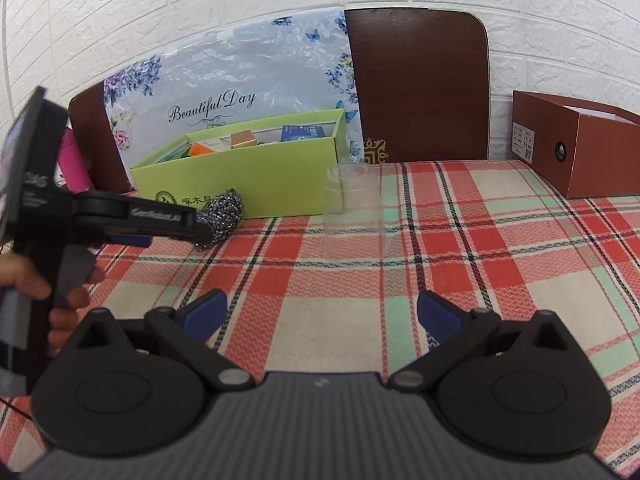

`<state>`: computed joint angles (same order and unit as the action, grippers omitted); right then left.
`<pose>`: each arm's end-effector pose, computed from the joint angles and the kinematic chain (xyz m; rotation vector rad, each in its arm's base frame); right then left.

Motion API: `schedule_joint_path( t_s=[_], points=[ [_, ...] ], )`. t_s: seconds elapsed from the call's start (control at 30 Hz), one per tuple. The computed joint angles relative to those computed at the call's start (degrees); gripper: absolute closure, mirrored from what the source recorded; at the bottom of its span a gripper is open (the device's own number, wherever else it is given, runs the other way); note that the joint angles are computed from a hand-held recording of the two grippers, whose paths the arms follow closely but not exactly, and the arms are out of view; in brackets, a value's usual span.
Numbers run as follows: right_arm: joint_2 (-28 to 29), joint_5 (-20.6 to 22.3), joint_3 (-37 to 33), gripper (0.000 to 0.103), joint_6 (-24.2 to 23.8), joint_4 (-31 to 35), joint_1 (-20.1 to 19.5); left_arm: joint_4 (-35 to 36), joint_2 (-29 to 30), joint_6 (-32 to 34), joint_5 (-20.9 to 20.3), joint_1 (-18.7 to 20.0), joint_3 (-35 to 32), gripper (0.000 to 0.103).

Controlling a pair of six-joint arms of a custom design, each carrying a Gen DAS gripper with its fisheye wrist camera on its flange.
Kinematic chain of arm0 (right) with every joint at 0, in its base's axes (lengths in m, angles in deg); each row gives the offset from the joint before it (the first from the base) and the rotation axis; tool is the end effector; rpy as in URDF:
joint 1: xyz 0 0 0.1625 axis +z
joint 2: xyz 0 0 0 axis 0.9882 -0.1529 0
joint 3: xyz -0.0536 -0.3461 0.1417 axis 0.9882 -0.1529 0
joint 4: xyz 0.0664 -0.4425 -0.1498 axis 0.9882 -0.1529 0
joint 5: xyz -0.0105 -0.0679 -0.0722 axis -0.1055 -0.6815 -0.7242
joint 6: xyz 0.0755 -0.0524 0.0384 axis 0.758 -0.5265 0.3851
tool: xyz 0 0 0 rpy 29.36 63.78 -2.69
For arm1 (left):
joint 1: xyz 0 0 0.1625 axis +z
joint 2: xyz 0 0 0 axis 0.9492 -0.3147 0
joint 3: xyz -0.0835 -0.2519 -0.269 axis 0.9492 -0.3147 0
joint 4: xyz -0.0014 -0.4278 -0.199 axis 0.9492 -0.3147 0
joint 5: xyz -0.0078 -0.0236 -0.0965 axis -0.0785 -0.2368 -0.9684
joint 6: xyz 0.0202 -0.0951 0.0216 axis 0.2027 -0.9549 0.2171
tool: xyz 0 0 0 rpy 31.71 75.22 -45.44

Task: Organize objects
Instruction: 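Withdraw both tools from the lime-green box back over the table, then grasp the steel wool scrubber with the left tool while the right tool grasps the clear cup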

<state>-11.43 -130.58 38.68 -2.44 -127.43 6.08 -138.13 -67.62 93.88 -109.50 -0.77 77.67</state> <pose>0.0854 -0.7700 0.0639 0.7321 -2.3600 1.1114 -0.0859 -0.8546 0.0719 0.3375 2.2270 -1.0938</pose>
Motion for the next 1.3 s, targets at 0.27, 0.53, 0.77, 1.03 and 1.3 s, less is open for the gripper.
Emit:
schedule_joint_path(
  t_s=[0.27, 0.53, 0.77, 1.03, 1.3],
  points=[
    [-0.7, 1.8, 0.7, 0.0, -2.1, 0.4, -0.5, 9.4, 7.1, -0.3, -2.1, 1.2, -14.2, 0.054],
    [3.2, 0.8, -5.8, 0.0, -3.7, 2.3, -0.1, 8.8, 0.1, -4.7, -3.0, 0.7, -2.8, 0.063],
    [11.7, -2.6, -21.4, 0.0, -5.8, 9.3, 1.1, 6.2, -6.9, -7.5, -0.3, -0.9, 9.6, 0.063],
    [22.9, -9.2, -41.4, 0.038, -5.0, 19.9, 2.7, 6.3, -9.3, -9.9, -2.1, -1.0, 13.5, 0.061],
    [10.5, -3.3, -21.2, 0.051, -3.0, 18.9, 1.6, 6.8, -11.0, -10.1, -3.6, -1.0, 15.6, 0.061]
  ],
)
